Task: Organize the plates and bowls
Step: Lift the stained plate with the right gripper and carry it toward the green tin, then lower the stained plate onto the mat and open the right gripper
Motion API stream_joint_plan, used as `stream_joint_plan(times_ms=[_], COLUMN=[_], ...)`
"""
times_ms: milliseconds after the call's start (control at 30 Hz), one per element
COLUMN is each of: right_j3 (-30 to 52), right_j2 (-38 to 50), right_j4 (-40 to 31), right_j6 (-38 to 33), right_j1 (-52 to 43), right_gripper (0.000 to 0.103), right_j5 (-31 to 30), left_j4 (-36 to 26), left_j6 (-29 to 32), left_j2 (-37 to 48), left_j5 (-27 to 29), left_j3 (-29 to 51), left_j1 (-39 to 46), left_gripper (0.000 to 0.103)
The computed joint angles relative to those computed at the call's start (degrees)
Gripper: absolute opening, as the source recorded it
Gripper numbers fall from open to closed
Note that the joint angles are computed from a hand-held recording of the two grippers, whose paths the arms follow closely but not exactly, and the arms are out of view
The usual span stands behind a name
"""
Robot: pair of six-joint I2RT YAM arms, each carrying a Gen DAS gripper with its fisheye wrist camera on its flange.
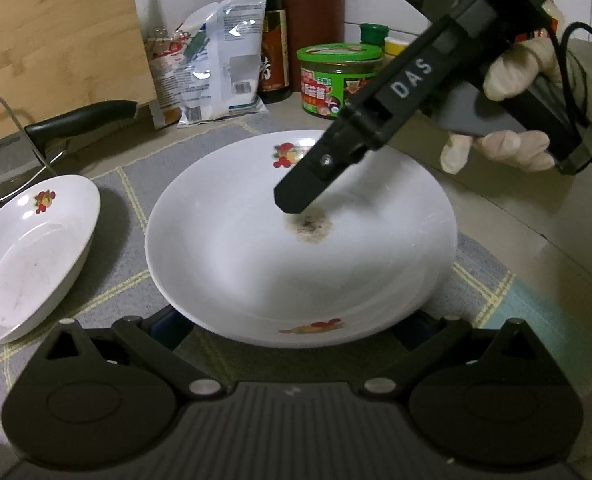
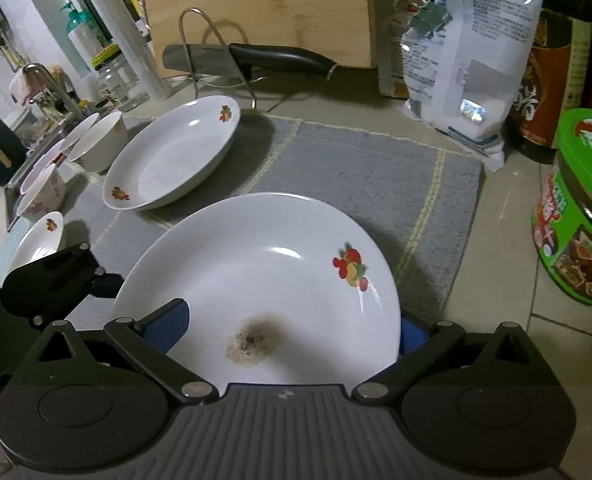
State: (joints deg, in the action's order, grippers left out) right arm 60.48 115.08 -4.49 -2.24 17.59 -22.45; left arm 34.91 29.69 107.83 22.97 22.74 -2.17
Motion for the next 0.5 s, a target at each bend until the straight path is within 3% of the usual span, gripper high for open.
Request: stream_joint_plan(times_ms=[300,500], right_j3=[-3.65,-6.53], right_j2=[-6.01,-11.28], right_j4=[0.61,1.01], right_j6=[-0.45,0.13], right_j1=[2.04,5.78], right_gripper=[0.103,0.103], right_j5=[6.60,11.22], left_j4=[1.47,1.38], left_j6=[-0.34,-2.20], left_j2=[-4.81,-12.69], left_j5=[1.16,3.21], left_j3=[-4.68,-10.64], left_j1=[2.54,6.82], left_gripper=[0.102,0.102])
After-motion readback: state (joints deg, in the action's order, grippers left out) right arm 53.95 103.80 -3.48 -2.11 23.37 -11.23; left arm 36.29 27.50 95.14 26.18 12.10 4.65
